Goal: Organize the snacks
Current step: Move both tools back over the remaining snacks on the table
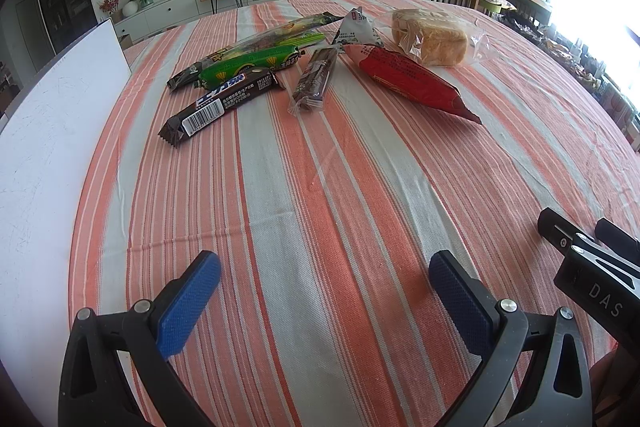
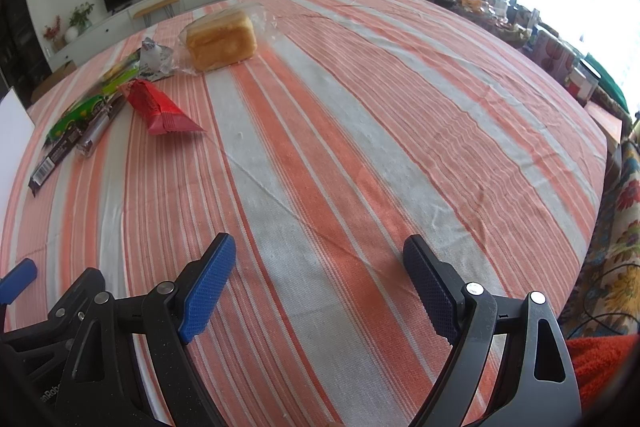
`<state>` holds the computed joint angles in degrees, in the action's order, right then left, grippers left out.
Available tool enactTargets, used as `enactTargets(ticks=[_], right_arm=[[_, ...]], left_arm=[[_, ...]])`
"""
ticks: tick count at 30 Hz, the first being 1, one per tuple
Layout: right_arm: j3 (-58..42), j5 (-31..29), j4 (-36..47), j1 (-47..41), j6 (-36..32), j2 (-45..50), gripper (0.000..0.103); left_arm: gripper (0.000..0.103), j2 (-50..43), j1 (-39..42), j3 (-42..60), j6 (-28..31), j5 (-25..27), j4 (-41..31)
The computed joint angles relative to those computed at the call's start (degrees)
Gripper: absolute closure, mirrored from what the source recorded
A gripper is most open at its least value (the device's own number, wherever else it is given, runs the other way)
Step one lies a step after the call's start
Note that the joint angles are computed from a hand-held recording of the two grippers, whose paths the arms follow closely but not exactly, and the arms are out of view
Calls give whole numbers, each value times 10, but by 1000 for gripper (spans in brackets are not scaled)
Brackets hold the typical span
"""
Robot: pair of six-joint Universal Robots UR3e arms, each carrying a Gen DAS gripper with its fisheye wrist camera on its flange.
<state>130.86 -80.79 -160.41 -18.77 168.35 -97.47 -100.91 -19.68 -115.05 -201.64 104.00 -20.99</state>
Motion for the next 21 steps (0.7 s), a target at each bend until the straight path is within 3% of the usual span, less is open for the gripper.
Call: enactTargets(ticks=[10,13,17,21], right_arm=[[-1,0,-1,1,0,2,15],[-1,-1,-1,1,1,2,15],[-1,0,-2,1,2,3,14],[-3,-3,-2,3,1,4,13]], left_arm=[[0,6,6,3,7,-11,-15],[0,32,32,44,15,-54,-132],[0,114,83,40,22,-113,-158],[0,91,134,148,37,-137,-242]])
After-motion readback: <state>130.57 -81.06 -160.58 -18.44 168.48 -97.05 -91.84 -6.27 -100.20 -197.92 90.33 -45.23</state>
